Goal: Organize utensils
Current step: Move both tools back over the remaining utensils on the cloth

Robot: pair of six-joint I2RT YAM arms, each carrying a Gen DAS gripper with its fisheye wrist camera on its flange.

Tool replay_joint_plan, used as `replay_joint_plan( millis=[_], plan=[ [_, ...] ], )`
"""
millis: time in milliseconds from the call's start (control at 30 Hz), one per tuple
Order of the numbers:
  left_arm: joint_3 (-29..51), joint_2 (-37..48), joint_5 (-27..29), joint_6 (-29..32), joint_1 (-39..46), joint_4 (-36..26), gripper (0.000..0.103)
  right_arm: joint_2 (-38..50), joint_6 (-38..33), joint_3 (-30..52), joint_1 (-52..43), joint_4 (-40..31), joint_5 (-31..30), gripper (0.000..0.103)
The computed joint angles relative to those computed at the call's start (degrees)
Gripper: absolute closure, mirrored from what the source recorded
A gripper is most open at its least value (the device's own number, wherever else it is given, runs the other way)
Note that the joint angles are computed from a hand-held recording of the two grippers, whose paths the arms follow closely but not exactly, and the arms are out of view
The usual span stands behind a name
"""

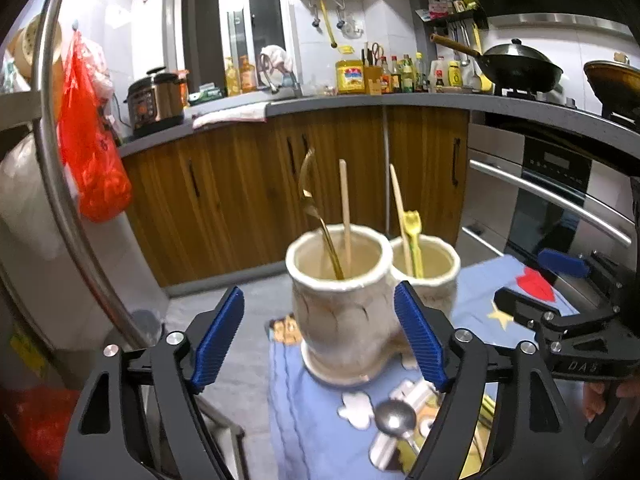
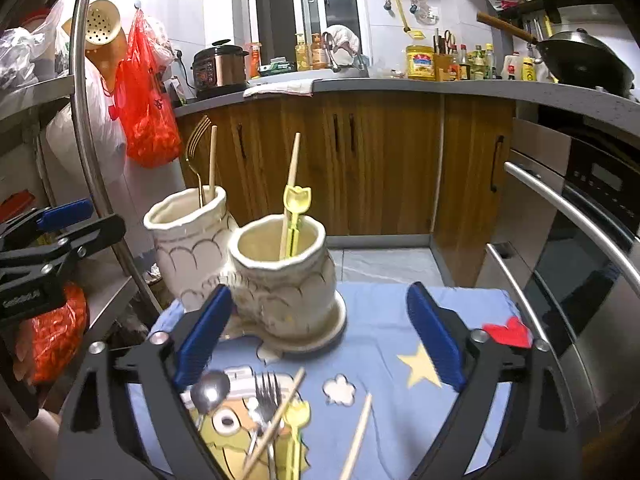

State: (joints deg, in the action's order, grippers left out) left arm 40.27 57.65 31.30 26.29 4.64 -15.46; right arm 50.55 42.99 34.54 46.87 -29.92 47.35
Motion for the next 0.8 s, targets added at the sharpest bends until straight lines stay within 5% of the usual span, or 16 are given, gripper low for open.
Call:
replay_joint_plan(
  millis=[333, 567, 800],
  plan=[
    [-3.3, -3.9, 2.5, 8.7, 3.1, -15.0, 0.018, -1.9, 19.2, 0.7, 11.8, -20.5, 3.4, 0.006],
    [-9.0, -3.9, -0.8, 10.9, 1.2, -13.5, 0.018, 1.0, 29.0, -2.7, 17.5, -26.0, 0.6, 0.006],
    [-10.8, -0.5, -1.6, 9.6, 1.1, -9.8, 0.018, 2.1, 31.2, -6.9, 16.8, -23.6, -3.4, 0.006]
  ],
)
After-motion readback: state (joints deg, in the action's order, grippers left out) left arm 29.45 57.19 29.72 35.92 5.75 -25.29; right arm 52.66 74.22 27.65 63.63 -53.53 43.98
